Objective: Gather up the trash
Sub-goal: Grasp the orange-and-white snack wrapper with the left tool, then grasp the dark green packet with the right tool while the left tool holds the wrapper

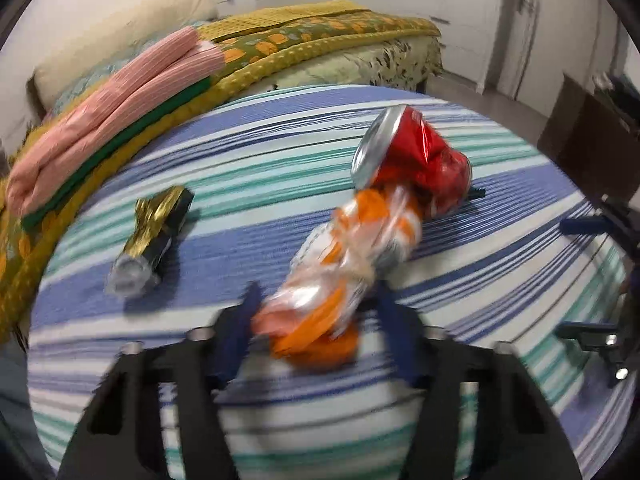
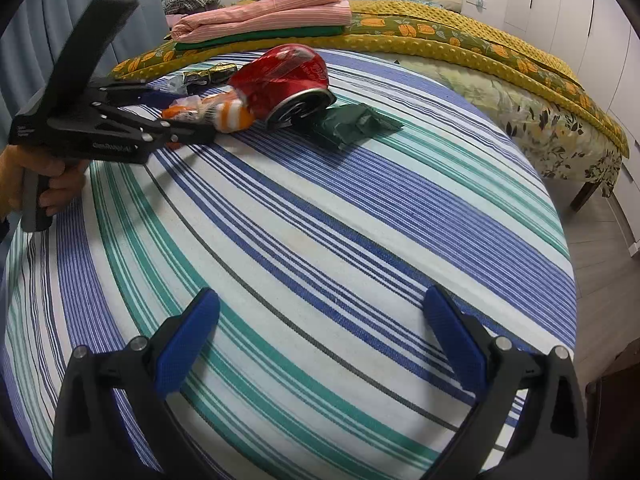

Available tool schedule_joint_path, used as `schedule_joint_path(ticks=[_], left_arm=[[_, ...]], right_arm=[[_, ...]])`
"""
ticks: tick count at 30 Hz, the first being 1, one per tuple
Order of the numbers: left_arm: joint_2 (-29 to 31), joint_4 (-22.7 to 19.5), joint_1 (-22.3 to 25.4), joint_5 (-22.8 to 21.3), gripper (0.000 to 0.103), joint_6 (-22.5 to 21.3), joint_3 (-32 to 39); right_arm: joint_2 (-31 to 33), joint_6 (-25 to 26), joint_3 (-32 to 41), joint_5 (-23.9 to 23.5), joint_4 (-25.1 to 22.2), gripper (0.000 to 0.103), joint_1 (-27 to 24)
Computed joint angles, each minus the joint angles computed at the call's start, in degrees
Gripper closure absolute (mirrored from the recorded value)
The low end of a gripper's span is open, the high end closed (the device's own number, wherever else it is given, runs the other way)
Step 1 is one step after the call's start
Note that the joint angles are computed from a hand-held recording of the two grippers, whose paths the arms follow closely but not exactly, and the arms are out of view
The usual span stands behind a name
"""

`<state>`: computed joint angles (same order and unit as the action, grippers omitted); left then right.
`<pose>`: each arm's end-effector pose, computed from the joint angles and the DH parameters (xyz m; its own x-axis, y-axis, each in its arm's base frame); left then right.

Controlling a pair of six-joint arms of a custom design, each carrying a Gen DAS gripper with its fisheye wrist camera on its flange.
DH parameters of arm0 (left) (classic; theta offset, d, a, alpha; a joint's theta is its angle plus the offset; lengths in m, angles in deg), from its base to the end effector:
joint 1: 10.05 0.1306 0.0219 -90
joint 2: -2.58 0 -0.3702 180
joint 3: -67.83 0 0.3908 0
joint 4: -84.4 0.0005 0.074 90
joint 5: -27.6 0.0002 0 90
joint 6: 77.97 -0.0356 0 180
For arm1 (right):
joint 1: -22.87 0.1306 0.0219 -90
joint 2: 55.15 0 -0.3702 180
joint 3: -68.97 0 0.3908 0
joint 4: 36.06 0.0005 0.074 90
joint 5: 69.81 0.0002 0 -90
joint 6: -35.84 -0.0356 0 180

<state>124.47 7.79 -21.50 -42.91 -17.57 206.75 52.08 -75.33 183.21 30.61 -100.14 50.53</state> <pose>0.6301 -0.1403 0.4665 -0.5607 0.5887 -0.5824 0.7241 0.6896 -0.0001 0.5156 0.2624 0.4403 -0.8267 -0.0323 -0.5617 -0.0761 0.9956 0.0548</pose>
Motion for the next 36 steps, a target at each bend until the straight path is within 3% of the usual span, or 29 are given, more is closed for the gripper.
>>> schedule_joint_path(ticks=[4,10,11,15,21,28,29,31,32,36], left_arm=[[-5.9,2.4,1.2,0.6,0.059,4.3,-7.9],[-20.2,7.3,0.4,-7.5,0.058,11.6,-26.2],[-21.6,8.0,0.3,-7.5,0.055,12.0,-27.8],[-24.9,11.0,-0.2,-6.4,0.022,12.5,-31.6],[-22.3,13.6,-1.4,-7.0,0.012,10.5,-29.9],[-19.2,13.1,-1.0,-5.1,0.013,10.8,-27.2],[-19.1,13.0,-0.8,-4.6,0.02,11.2,-27.2],[-18.7,11.9,-0.4,-3.4,0.045,12.3,-26.7],[-18.5,11.2,-0.2,-3.0,0.051,13.1,-26.5],[-21.2,12.6,0.2,-7.5,0.052,17.2,-29.0]], right_arm=[[0.0,0.0,-0.1,0.0,0.0,0.005,0.0],[0.0,0.0,0.0,0.0,0.0,0.005,0.0],[0.0,-0.1,0.0,0.1,0.0,0.005,0.0],[0.0,-0.1,0.0,0.0,0.0,0.005,0.0],[0.0,-0.1,0.1,0.1,0.0,0.005,0.0],[0.1,-0.1,0.1,0.1,-0.1,0.005,0.0],[0.1,-0.1,0.1,0.1,-0.1,0.005,0.0],[0.1,-0.1,0.1,0.1,-0.1,0.005,0.0],[0.0,-0.2,0.1,0.1,-0.1,0.005,0.0],[-1.3,-4.0,-1.6,-2.0,2.9,0.005,-1.3]])
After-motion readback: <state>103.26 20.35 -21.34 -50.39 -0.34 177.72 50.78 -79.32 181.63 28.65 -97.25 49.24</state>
